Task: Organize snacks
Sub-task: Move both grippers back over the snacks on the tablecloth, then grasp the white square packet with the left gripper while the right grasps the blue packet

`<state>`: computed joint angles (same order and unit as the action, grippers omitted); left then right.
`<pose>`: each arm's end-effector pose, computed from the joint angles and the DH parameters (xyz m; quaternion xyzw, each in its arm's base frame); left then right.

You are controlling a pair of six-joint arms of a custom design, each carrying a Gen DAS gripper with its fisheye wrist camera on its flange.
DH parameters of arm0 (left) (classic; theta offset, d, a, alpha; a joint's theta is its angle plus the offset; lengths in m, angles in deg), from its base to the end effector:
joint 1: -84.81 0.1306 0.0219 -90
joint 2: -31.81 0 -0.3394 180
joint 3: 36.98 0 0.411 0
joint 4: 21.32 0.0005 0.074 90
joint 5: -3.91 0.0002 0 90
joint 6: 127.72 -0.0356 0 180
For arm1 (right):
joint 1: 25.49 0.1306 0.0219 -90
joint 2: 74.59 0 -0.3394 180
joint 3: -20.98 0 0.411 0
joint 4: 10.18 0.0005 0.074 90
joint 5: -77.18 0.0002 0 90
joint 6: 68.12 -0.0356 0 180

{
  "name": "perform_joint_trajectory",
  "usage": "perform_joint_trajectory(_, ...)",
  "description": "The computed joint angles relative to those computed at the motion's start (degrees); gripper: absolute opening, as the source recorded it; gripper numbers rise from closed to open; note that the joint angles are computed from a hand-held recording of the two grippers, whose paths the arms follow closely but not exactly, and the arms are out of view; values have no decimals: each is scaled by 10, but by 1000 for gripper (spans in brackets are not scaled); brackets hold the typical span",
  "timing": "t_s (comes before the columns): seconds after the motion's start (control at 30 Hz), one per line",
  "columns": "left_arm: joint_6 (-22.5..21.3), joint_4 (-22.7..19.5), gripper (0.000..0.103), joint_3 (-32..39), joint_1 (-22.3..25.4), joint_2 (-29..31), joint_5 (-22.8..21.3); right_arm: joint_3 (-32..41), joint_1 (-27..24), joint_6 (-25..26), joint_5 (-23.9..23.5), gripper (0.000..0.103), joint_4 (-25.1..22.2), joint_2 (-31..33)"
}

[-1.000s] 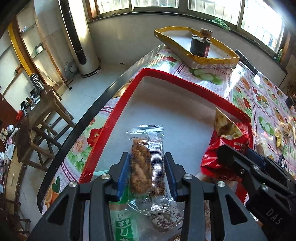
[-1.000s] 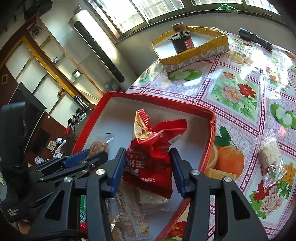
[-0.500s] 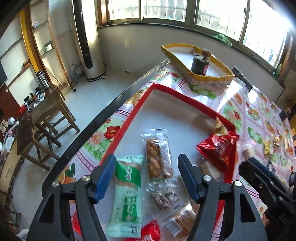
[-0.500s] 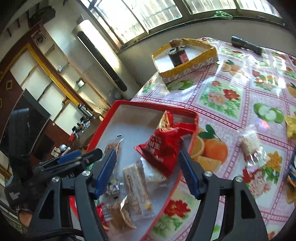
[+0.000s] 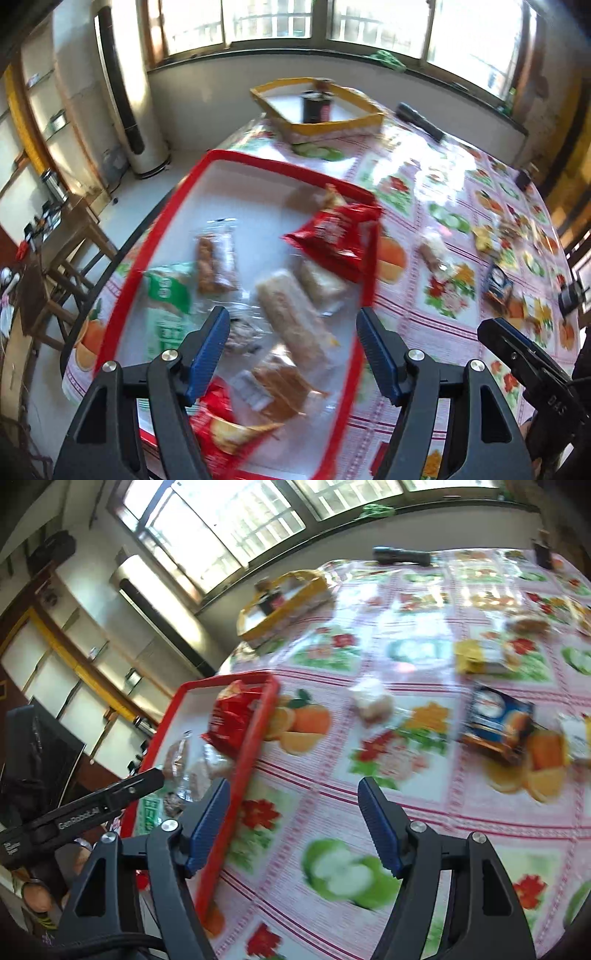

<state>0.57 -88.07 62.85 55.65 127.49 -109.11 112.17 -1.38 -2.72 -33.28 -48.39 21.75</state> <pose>0.4557 -0.2389 0.4032 -0.1229 0.9452 0.0324 0.3007 0.4941 0.2342 0.3572 -0.0664 0.9040 0.3092 0.2876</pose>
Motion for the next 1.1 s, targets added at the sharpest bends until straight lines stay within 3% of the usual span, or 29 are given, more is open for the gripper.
perform_joint_trajectory(0.47, -28, 0, 72, 49, -54, 59, 15, -110, -88, -27, 7, 73, 7, -89)
perform_joint_trajectory(0.67, -16, -19, 72, 81, -52, 92, 35, -124, -113, -7, 21, 73, 3, -103)
perform_joint_trajectory(0.77, -8, -23, 72, 100, -48, 105, 58, -120, -118, 25, 18, 73, -3, -104)
perform_joint_trajectory(0.93, 12, -33, 72, 139, -44, 130, 81, -81, -114, 122, 27, 73, -35, -73)
perform_joint_trajectory(1.1, 28, -68, 72, 240, -25, 214, 98, 11, -107, 249, 43, 75, -84, 7)
